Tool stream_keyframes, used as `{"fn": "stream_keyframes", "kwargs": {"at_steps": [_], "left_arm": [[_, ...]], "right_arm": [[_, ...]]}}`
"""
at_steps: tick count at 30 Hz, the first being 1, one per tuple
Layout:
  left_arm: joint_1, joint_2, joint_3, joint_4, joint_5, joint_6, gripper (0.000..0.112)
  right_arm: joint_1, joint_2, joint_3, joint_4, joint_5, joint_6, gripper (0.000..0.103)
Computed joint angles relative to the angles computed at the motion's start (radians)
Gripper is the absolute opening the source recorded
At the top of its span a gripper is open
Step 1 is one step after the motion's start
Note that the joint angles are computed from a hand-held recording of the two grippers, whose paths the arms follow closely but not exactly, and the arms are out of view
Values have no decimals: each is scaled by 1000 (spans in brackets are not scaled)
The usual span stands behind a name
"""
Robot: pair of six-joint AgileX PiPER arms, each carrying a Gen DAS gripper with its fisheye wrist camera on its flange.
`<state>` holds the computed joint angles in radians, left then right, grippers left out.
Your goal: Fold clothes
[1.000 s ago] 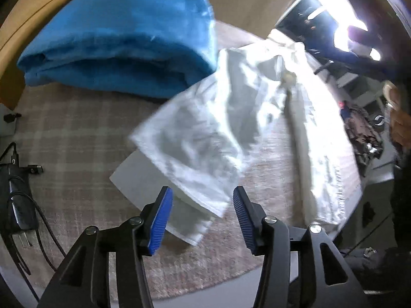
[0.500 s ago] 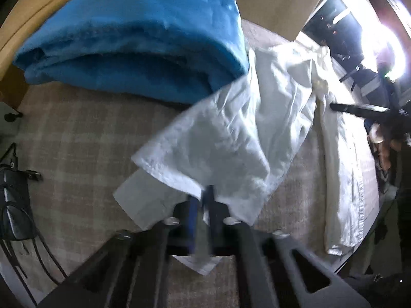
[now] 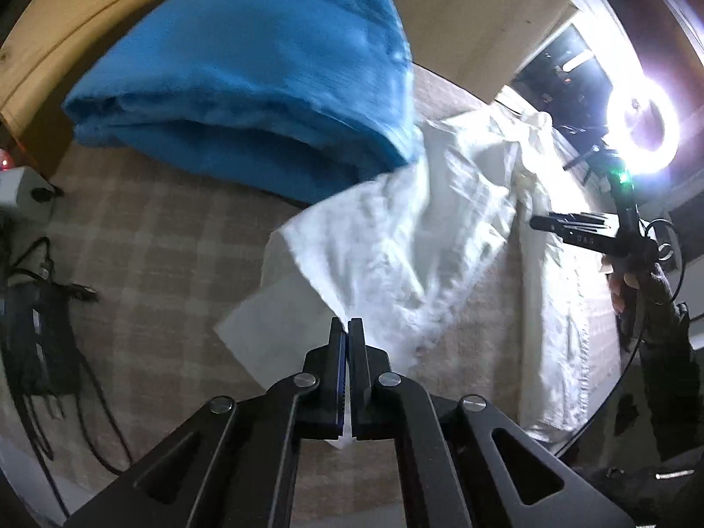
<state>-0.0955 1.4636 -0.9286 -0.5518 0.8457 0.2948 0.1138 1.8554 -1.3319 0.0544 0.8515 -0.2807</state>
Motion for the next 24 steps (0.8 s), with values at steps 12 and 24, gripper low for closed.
{"fn": "stream_keyframes", "kwargs": {"at_steps": [12, 24], "left_arm": [[-17, -60, 63, 191, -43, -167, 4], [-52, -49, 6, 352, -62, -266, 48]], "right_arm": [[-71, 25, -30, -8, 59, -38, 29], [-88, -59, -25, 70, 98, -156, 29]]}}
